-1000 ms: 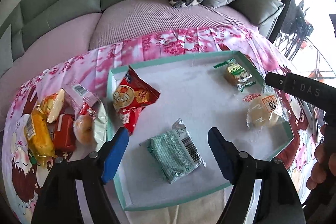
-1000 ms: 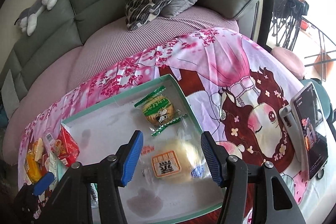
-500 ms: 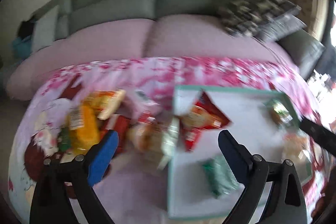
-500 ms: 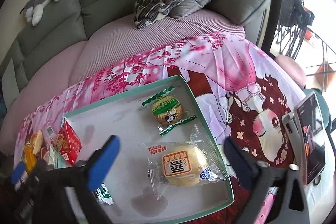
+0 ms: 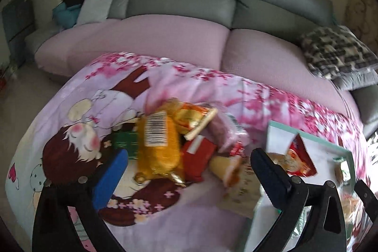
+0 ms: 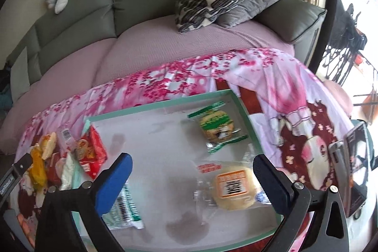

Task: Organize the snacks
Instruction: 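Move both tools back from the tray to the snack pile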

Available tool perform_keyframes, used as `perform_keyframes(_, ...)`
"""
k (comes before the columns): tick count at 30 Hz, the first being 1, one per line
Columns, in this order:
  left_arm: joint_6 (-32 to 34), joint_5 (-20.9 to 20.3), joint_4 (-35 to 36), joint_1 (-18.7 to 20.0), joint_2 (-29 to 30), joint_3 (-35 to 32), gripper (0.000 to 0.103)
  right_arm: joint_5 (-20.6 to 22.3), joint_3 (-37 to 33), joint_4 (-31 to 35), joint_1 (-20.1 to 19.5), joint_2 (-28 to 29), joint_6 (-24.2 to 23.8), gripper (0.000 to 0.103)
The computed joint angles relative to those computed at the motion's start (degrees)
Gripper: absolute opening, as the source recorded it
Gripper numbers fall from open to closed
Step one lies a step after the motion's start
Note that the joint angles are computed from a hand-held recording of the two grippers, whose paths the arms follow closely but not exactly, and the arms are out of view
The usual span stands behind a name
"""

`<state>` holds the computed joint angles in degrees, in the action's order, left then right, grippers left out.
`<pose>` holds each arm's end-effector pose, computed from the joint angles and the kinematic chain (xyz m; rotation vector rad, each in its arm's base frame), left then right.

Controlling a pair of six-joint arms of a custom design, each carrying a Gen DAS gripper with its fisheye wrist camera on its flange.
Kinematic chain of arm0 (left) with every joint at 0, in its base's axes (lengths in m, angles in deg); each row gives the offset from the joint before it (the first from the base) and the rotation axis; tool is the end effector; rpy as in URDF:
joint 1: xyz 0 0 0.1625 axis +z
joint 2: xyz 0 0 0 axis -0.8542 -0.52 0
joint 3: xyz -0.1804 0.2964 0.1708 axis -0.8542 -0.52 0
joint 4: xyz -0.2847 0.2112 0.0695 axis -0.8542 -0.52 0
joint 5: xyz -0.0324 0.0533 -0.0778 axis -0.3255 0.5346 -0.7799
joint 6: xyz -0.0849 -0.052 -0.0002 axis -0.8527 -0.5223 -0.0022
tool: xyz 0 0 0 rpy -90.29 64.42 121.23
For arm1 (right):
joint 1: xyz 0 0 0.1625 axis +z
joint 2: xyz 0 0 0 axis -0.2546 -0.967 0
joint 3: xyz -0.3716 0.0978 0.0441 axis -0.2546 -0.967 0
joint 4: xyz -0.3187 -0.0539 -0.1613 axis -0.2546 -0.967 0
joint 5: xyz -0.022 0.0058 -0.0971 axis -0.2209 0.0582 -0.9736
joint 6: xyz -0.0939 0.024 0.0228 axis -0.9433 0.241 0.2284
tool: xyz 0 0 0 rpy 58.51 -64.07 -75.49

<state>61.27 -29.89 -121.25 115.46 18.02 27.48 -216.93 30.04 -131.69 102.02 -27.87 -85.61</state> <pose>-0.2403 -0.7678 0.0279 0.0646 2.1899 -0.9471 0.0380 -0.7333 0.2401 -0.0719 -2.2199 0.9343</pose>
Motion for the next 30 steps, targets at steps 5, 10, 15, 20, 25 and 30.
perform_keyframes(5, -3.0, 0.92, 0.62, 1.2, -3.17, 3.63, 0.103, 1.37, 0.07, -0.14, 0.46, 0.22, -0.03, 0.103)
perform_keyframes(10, -6.44, 1.05, -0.29, 2.05, -6.56, 7.98, 0.103, 2.3, -0.17, 1.22, 1.18, 0.49, -0.23, 0.103)
perform_keyframes(15, -9.36, 1.31, -0.4, 2.69, -9.17, 11.01, 0.103, 3.57, -0.54, 2.36, 2.33, 1.45, -1.64, 0.103)
perform_keyframes(20, -10.8, 1.93, -2.96, 3.15, -11.45, 14.26, 0.103, 5.87, -0.6, 3.86, 3.25, 2.18, -1.94, 0.103)
perform_keyframes(25, -10.5, 1.9, -6.42, 3.62, -13.37, 17.13, 0.103, 7.09, -0.85, 5.09, 4.02, 3.19, -1.82, 0.103)
perform_keyframes(30, -12.29, 2.05, -7.22, 4.16, -15.29, 19.55, 0.103, 7.44, -1.67, 6.23, 4.94, 4.59, -2.69, 0.103)
